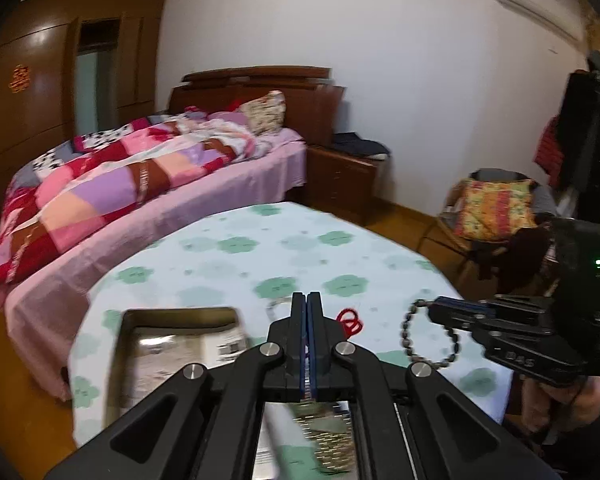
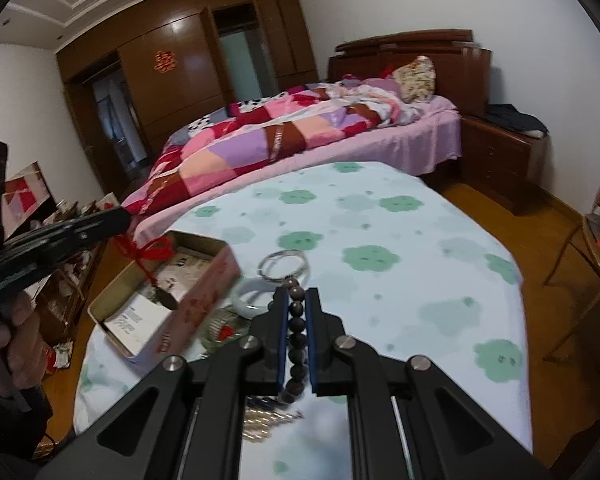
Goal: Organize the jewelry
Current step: 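Carry the grey bead bracelet into the tin and open the right gripper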
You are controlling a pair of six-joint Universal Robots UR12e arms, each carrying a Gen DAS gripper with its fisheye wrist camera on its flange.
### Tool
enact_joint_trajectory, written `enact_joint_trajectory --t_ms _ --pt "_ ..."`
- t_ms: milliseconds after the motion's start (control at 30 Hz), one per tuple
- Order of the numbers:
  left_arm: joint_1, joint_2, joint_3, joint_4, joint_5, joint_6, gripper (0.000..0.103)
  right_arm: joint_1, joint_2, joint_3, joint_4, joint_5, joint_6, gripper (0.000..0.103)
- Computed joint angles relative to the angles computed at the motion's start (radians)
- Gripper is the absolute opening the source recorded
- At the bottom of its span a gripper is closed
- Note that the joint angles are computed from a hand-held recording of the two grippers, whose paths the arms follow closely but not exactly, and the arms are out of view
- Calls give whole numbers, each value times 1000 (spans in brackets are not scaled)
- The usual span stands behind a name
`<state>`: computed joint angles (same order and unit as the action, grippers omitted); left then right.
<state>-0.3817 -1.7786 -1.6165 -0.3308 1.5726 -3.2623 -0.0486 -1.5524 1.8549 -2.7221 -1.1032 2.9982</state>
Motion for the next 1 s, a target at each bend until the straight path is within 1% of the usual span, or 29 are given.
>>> enact_joint_trajectory --t_ms 200,400,533,700,867,1000 --pt "31 11 -29 -6 61 -36 0 33 27 -43 44 43 -33 11" --pt "65 14 -54 5 74 -77 0 82 70 -101 87 68 -78 11" --pt "84 3 -50 -6 72 -92 0 114 111 -147 120 80 -86 11" --pt "97 -10 -46 0 75 -89 0 156 162 -193 115 50 -84 11" --pt "105 -30 -31 -20 93 -84 0 184 199 -225 120 11 -76 11" --pt "110 -40 -25 -36 96 -81 0 194 220 -241 132 -25 -72 11"
